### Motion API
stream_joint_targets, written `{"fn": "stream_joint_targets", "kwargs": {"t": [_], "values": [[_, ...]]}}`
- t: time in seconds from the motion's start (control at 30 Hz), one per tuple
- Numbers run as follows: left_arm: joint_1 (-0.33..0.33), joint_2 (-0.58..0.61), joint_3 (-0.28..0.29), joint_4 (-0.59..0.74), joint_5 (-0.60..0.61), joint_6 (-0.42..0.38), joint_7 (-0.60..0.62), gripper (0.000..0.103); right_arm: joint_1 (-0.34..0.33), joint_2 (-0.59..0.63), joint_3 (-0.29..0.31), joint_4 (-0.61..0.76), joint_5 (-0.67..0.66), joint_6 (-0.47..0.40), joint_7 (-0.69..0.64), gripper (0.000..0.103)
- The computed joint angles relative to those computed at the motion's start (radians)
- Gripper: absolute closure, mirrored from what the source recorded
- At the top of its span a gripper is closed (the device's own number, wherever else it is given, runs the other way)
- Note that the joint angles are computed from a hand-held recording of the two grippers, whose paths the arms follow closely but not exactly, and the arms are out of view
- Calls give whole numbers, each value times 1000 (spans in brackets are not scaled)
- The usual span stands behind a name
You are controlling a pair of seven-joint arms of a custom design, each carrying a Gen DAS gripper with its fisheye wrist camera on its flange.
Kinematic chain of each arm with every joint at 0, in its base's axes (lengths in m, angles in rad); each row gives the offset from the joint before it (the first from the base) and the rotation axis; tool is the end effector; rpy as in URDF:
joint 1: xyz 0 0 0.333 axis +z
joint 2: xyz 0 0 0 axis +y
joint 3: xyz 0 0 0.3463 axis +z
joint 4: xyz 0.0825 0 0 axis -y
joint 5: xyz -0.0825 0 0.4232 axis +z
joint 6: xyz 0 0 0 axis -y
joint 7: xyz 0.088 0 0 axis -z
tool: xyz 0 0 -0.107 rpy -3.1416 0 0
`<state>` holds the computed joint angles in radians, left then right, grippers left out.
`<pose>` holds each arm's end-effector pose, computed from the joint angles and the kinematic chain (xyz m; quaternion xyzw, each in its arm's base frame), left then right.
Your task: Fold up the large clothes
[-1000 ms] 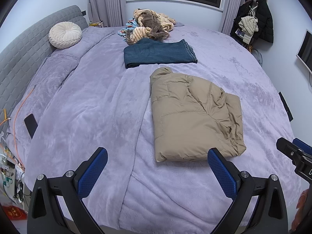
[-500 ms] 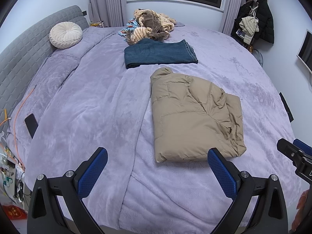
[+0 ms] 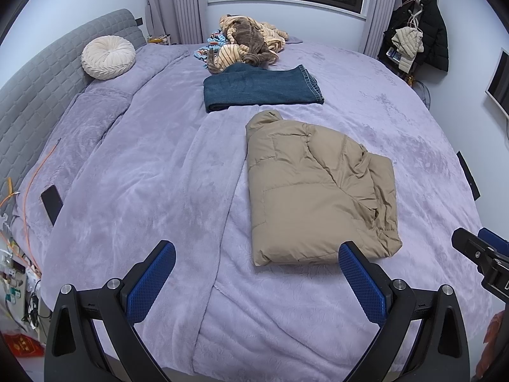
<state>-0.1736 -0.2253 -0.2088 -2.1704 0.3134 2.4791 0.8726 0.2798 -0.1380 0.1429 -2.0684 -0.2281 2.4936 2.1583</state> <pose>0.5148 -0.2165 0.5606 -0.7123 0.6367 -0.2123 0.2052 0.5369 0.2472 0.5711 -0.6701 0.6822 -0.1727 0.2361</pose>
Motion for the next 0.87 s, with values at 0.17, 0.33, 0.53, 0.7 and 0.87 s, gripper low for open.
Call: {"fn": "stream_joint_targets", "kwargs": {"t": [0.17, 0.33, 0.53, 0.7, 0.87], "values": [[1, -7, -1, -3, 4, -3, -9, 0, 0, 0, 0, 0, -2, 0, 2, 14], [2, -6, -3, 1, 7, -12, -24, 0, 1, -1, 0, 0, 0, -2, 2, 14], [1, 0, -9, 6, 19, -16, -53, 0, 1, -1, 0, 1, 1, -3, 2, 14], [-2, 8, -8, 13, 25, -15, -50, 0, 0, 1, -1, 2, 2, -3, -1, 14], [-7, 16, -13, 23, 29, -25, -64, 0, -1, 1, -3, 2, 5, -1, -5, 14]]}}
